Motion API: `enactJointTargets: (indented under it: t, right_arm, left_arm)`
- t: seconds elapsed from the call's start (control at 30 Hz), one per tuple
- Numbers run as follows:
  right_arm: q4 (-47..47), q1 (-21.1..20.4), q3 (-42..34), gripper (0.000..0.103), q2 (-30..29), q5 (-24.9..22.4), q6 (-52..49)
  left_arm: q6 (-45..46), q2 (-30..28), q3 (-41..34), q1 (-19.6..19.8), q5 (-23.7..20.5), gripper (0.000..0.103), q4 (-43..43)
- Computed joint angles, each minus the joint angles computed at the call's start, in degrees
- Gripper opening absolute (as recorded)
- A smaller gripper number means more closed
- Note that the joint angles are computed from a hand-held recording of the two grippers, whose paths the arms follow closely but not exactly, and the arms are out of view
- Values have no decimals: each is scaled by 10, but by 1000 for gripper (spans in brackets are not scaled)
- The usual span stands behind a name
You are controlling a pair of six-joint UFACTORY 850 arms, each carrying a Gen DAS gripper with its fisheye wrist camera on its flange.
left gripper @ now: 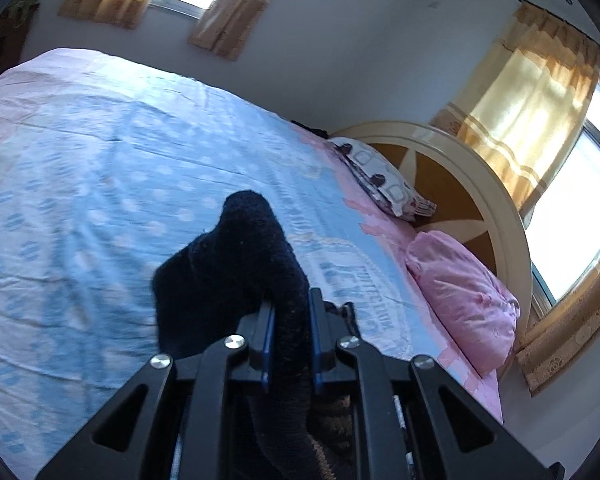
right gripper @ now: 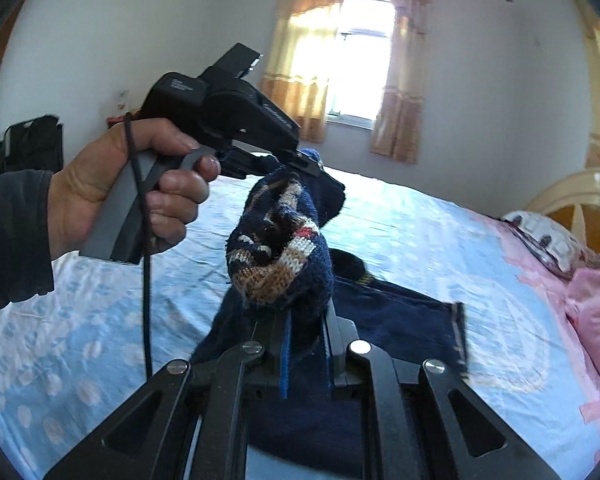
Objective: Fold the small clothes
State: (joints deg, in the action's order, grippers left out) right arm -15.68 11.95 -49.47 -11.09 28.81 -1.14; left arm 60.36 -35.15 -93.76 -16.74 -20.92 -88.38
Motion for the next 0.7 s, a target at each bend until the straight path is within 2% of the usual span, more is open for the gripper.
enactJointTargets:
  t: [0.3,0.47,0.7]
  right_arm:
    - [-52,-65,3,11,-5,5,75]
    - [-79,-99,2,11,-9,-2,112]
    - [-93,-129,1,11,-15,-27,137]
  left_arm:
    - [-153,-67,-109,-41,-5,14,170]
    - [-244,-116,-181,-59,-23,13,266]
    - [-368,-202,-307,-85,-70,13,397]
